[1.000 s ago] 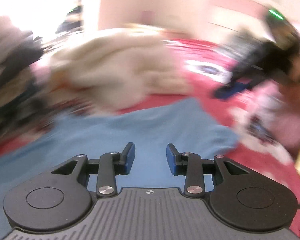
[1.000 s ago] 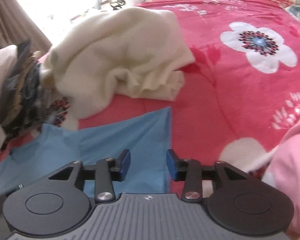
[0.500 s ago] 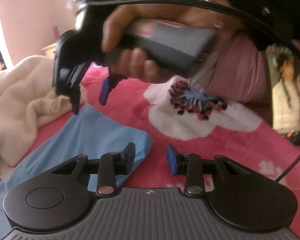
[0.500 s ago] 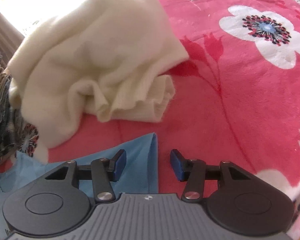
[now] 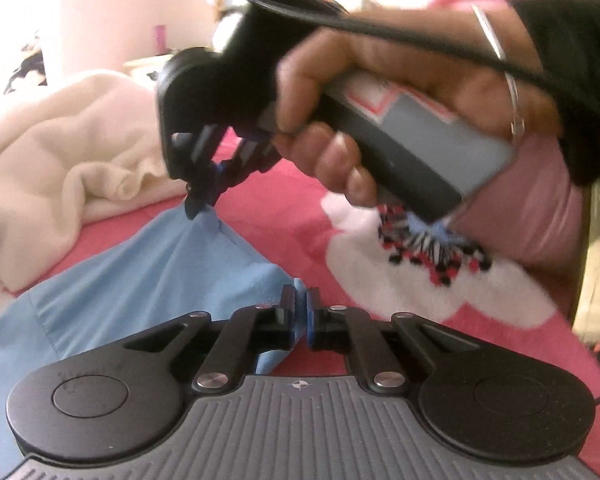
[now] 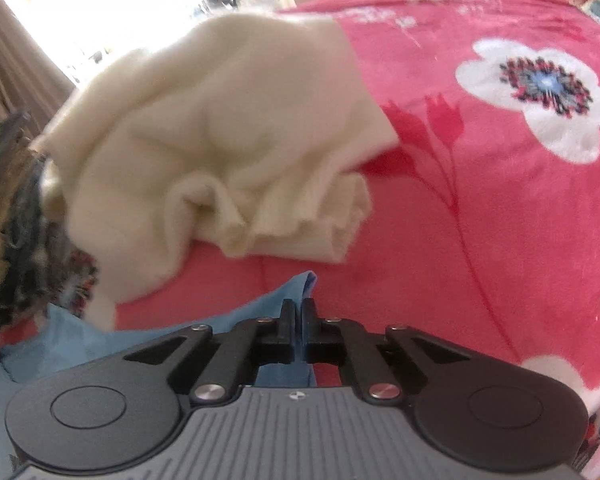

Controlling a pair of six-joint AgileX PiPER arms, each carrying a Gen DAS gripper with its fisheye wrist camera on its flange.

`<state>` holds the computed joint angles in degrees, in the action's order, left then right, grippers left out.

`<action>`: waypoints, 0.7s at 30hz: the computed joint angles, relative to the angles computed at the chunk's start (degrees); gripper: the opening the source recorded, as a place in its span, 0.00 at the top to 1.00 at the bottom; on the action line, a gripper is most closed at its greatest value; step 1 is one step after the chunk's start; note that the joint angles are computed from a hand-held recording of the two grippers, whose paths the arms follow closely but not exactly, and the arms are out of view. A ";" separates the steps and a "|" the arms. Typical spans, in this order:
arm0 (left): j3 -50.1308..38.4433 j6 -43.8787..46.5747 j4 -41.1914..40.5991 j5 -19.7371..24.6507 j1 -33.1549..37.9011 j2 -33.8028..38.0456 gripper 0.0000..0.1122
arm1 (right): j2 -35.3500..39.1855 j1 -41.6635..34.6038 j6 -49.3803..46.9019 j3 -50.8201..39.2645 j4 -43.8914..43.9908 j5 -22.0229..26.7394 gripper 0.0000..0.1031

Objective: Fold clothes

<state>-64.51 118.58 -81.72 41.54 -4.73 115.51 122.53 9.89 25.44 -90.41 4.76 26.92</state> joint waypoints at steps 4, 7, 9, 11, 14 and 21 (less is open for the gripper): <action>1.39 -3.30 -2.44 3.10 2.71 -2.39 0.98 | -2.48 2.17 -0.12 -1.45 -1.04 1.05 0.97; 2.74 -6.58 -4.40 4.45 5.18 -4.48 0.98 | -3.23 4.74 0.19 -4.17 -2.62 3.02 0.97; 3.51 -10.73 -4.62 4.13 6.76 -5.95 0.97 | -2.71 6.63 0.22 -7.29 -3.55 4.98 0.97; 4.22 -15.17 -4.63 3.54 7.98 -7.13 0.97 | -1.80 8.83 0.52 -10.52 -4.46 6.93 0.97; 5.76 -18.77 -5.22 4.23 10.69 -9.17 0.97 | 0.33 12.25 0.96 -16.18 -5.98 10.28 0.97; 6.74 -27.21 -2.59 6.38 17.84 -11.29 0.97 | 11.26 19.54 1.93 -34.68 -9.51 21.07 0.97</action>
